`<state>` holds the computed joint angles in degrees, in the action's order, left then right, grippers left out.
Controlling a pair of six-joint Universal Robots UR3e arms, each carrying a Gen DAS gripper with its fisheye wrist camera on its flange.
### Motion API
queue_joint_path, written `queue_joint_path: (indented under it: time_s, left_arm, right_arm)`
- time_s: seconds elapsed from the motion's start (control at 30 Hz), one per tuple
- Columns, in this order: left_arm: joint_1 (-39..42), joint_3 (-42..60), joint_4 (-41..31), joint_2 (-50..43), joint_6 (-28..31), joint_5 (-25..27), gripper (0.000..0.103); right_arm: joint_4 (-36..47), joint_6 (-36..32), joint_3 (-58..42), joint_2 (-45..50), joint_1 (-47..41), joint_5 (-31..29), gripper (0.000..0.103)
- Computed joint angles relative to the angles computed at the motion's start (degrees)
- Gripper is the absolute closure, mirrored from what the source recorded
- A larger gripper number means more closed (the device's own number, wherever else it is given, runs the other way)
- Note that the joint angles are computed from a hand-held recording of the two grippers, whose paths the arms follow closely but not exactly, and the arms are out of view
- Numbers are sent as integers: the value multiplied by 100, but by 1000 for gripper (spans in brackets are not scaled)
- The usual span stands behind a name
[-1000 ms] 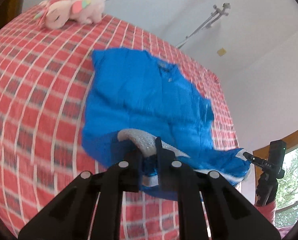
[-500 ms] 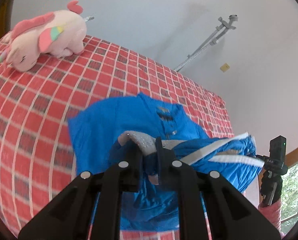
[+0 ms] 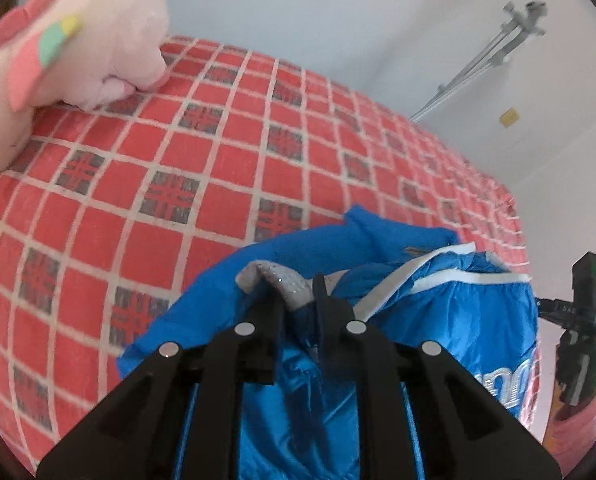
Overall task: Fold large clothes
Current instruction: 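Lift the hem with both tools and fold it toward the collar, then lay the folded hem over the collar with both tools, pressing it flat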
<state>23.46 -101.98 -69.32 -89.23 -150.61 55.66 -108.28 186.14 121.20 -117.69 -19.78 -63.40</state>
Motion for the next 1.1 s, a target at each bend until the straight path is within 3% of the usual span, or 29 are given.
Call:
queue_joint_path:
  time_s: [0.17,0.27,0.33,0.37,0.4,0.43,0.57,0.63,0.7,0.77,0.8,0.83,0.9,1.03,1.1]
  left_arm:
    - [-84,-79,422,-347,-146,60,89]
    - [46,58,-21,-273,-3,-57,87]
    - [334,175,-756,-27,332,-313,79]
    - [481,175,-1055,128,534,-448,76]
    - [607,159,-1274,271,699,-538,63]
    - [843,71,-1575,586,961,-628,46]
    - [1673,-654,-1927,1932,1900,-608,40]
    - [1757,-1085,-1695,2332,2065,-261,40]
    - [1721,-1363,-1567,2480,2134,-30,40]
    - [1678,-1690,-1448,2679,2125,85,46]
    - [1657,-1858,-1333,2826,2091,82,61]
    - [1661,-1948,-1261,2922,2097,94,77]
    - [1691,-2024,-1317,3169,2131,1,93]
    - [2088,-1858,-1702,3582,2260,-550,97]
    - [2084,-1846,-1436,3490,2011,-617,97]
  right_arm:
    - [-436,-3,416,173,-123,93,92]
    - [67,-305,489,-247,-497,446,82]
    - [855,-800,483,-844,-948,855,68]
    - [1428,-1190,434,-1248,-1239,1053,52]
    - [1898,-1462,324,-1627,-1445,1052,32]
    - [2194,-1637,233,-1971,-1573,933,29]
    - [3859,-2832,-61,-2988,-2268,874,29]
    - [3519,-2597,171,-3045,-1893,589,29]
    - [2341,-1762,581,-2747,-960,78,34]
    - [1435,-1151,959,-2445,-234,-195,45]
    - [888,-761,1064,-2212,210,-478,59]
    - [426,-410,1073,-1919,613,-787,66]
    - [60,-77,979,-1629,1011,-1097,88]
    - [892,-539,734,-2453,47,-518,95]
    - [1571,-939,655,-2940,-754,-88,95]
